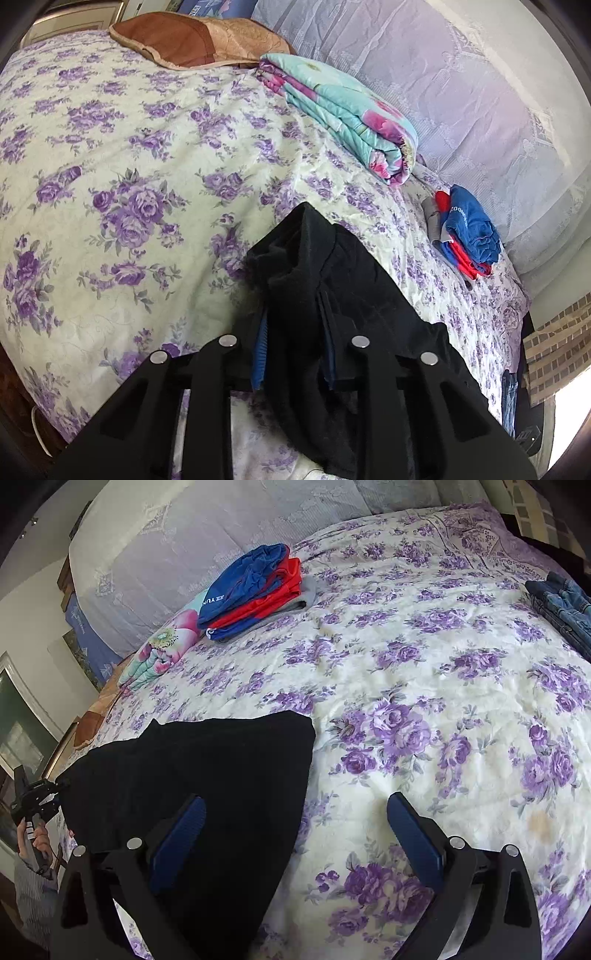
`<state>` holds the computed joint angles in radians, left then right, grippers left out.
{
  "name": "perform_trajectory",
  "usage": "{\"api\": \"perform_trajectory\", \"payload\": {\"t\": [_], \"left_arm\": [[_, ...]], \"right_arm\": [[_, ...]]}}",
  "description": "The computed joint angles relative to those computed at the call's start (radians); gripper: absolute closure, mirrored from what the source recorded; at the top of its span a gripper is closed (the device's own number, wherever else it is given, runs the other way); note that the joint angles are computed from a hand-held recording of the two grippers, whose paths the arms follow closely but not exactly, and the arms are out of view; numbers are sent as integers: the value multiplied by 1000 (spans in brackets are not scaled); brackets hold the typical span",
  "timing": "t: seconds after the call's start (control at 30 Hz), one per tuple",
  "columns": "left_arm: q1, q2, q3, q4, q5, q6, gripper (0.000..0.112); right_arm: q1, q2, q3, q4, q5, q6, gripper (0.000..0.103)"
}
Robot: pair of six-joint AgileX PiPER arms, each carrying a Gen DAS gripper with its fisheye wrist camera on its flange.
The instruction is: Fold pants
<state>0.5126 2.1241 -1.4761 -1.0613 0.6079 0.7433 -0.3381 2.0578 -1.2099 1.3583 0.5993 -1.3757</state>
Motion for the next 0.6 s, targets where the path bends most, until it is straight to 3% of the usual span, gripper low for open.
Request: {"api": "perform_trajectory", "payload": {"t": [0.27,0.43,0.6], "left_arm": [[-147,-219,174,-20,-216,141,90],[-346,-347,224,157,-334,79,90],[-541,-371,192,312,-335,-11,90]], "right_arm": [[3,-3,-1,-17,-8,15,4],[-2,1,-1,1,7,3,4],[-35,18,-5,50,76,-28,4]]}}
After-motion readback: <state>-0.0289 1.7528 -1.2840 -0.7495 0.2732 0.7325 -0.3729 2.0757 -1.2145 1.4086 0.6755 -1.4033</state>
